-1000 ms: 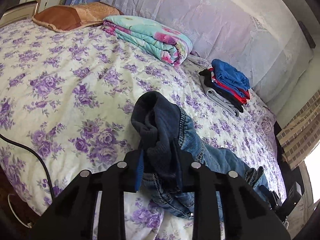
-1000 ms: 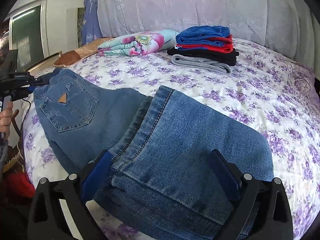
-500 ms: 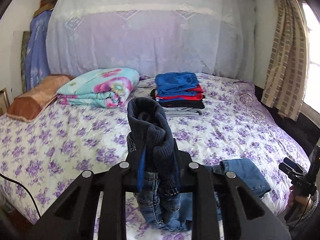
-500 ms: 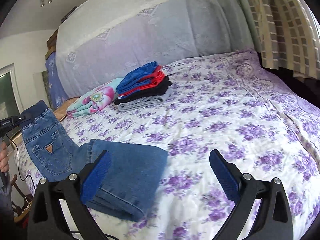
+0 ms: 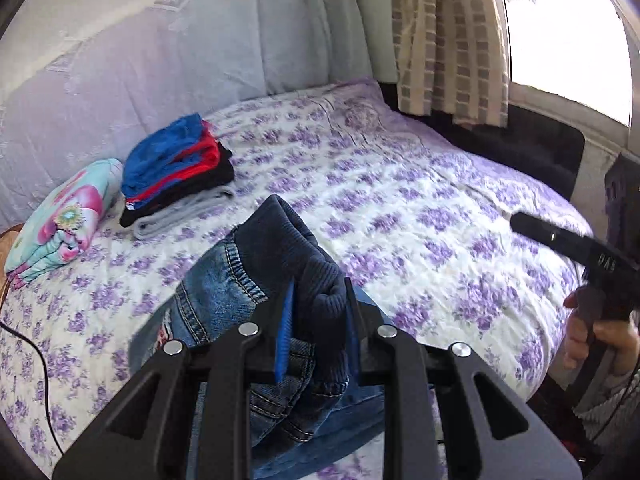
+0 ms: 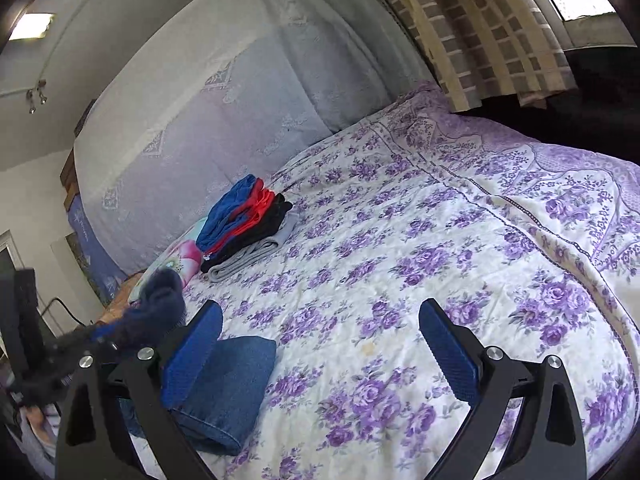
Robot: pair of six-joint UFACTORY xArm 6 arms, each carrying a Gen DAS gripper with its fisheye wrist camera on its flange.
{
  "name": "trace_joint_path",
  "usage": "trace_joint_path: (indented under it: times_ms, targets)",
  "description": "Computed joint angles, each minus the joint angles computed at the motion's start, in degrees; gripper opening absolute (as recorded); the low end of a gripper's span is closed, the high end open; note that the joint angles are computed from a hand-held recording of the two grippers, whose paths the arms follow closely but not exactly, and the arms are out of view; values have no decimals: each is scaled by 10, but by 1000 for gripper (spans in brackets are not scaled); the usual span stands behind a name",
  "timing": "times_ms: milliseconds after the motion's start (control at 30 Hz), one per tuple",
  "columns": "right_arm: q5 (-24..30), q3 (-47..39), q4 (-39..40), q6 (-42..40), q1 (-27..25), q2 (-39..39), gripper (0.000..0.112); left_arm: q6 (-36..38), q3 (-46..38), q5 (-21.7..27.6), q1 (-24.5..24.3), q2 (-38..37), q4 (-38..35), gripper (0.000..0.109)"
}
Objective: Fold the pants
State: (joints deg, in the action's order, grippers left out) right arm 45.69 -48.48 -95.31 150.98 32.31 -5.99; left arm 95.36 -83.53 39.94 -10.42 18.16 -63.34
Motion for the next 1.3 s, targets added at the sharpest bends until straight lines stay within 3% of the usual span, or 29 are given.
trace_joint_path:
  times_ms: [133, 433, 567, 867, 1233, 1300]
  targets:
    - [-17, 6, -3, 17, -12, 0, 99, 33, 33, -56, -32, 9, 0, 21]
    - [-54, -13, -5, 15, -28, 28, 99, 20, 28, -73, -47, 27, 20, 21]
    - [-61, -22, 0, 2, -27, 35, 99, 65, 41, -91, -55, 29, -14, 23]
    - [-58, -41, 16, -29, -16, 43, 99, -7, 23, -15, -29, 25, 29, 32]
    - [-48, -57, 38, -56, -3, 52, 99, -5, 27, 12, -13, 8, 20, 35]
    - [-47, -60, 42, -60, -1, 54, 99, -3, 27, 14, -7, 6, 12, 40]
